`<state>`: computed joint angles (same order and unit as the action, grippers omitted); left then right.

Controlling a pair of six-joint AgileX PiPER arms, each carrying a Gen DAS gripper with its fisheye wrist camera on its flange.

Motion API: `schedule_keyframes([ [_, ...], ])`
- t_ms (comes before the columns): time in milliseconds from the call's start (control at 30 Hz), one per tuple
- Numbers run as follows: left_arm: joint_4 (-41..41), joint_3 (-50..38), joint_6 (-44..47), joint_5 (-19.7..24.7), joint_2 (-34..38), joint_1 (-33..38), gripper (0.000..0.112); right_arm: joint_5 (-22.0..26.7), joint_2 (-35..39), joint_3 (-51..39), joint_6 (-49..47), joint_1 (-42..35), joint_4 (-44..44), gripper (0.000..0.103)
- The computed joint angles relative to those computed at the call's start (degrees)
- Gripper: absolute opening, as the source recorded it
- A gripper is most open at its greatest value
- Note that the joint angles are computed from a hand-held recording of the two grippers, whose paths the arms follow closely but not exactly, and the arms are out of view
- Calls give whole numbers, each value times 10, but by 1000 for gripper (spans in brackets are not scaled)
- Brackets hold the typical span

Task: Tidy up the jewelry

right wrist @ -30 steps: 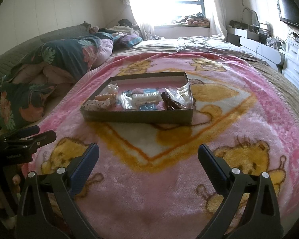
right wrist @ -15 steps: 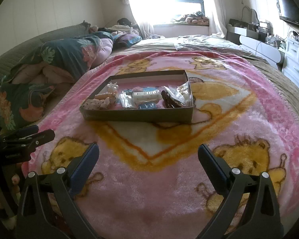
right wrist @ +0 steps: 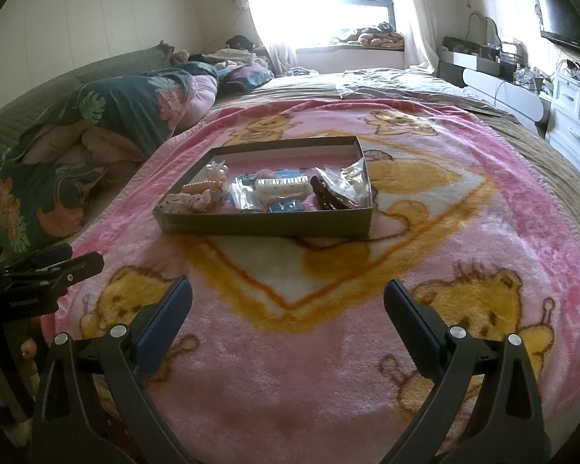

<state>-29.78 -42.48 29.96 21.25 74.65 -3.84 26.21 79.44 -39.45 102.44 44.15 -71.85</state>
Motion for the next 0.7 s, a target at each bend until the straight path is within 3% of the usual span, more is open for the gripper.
schedule_keyframes([
  [700, -29, -4, 38, 20, -1, 19, 94, -1, -1, 3, 6, -1, -5, 99],
])
